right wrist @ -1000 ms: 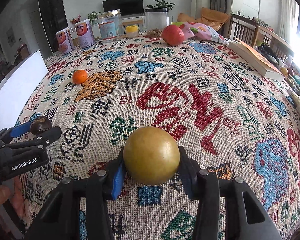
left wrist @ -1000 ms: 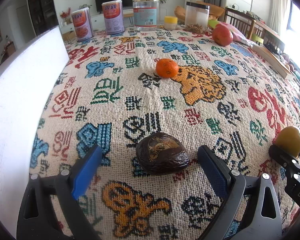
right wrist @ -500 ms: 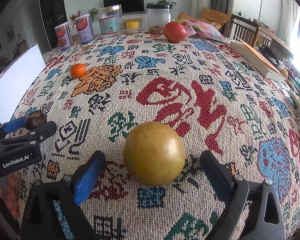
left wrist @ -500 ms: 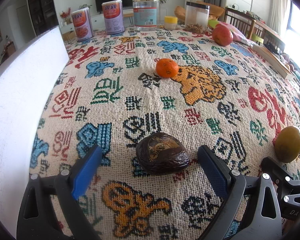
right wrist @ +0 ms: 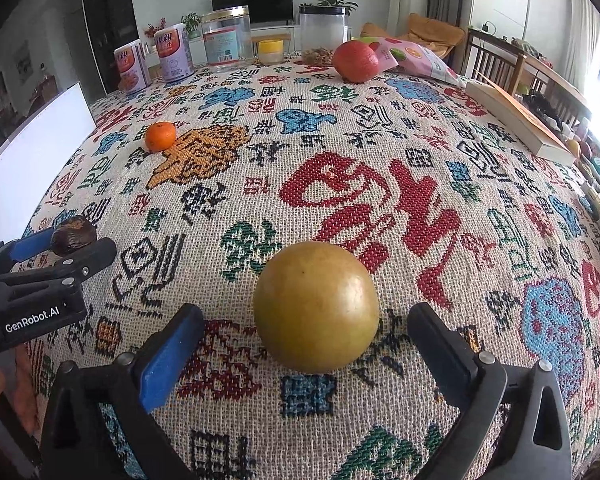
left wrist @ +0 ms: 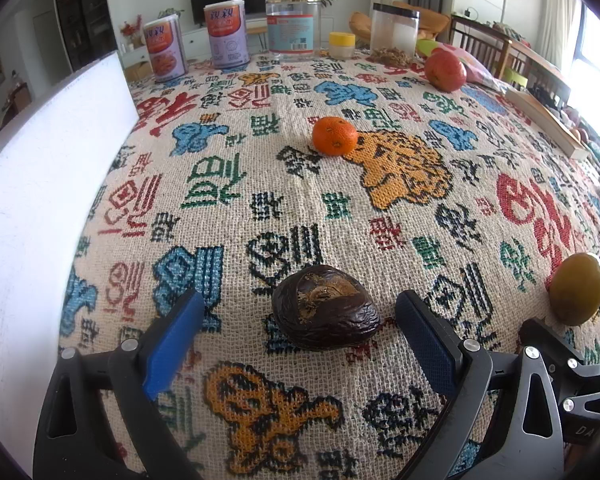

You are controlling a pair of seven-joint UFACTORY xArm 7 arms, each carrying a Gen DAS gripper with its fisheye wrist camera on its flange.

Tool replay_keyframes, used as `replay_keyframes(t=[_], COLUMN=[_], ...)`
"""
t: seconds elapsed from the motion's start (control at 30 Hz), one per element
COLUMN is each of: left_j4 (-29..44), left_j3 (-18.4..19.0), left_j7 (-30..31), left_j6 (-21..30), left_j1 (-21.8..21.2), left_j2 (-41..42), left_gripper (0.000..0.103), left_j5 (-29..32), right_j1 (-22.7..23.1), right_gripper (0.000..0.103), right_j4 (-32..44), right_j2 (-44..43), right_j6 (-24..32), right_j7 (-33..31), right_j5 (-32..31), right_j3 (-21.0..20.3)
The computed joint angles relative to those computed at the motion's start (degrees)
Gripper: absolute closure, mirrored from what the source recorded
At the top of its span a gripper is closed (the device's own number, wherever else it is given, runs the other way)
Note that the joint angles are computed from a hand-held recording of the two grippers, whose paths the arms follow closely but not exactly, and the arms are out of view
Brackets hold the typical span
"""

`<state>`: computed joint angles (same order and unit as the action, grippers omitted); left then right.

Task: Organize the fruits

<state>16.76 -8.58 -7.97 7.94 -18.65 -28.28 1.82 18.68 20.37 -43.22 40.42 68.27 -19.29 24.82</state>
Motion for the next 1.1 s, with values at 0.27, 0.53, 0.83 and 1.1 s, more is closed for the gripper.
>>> replay_keyframes(t=[0.27,0.53,0.83,1.1], left_j4=[-0.03,-5.07,-4.11,-4.12], left_j3=[0.45,25.31,2.72,4.93], left_j7=[0.11,20.34,11.81,11.31], left_j6=[0.02,0.91,1.89,1.97], left_j1=[-0.51,-20.5,-4.59,-5.32], left_j2=[-0.06,-9.62,-5.94,-5.89], left_gripper=[0.005,0.006,0.005,0.004], left_j5=[-0.27,-15.96,-8.93,-7.17], right_j1=[0.02,1.99,-0.54,0.04], right_gripper=[0.001,0.002,0.002,0.001], right_j4=[0.08,-12.08,-5.02,-2.17], right_j2=[0.12,-18.48,-8.79,-3.86], right_j6=[-0.02,-8.68,-3.47,-0.38], right_j7=[0.07,6.92,3.5,2.22], right_j5=[-0.08,4.85,3.85,1.98], right_j3=[-0.01,-2.32,1.77,1.2])
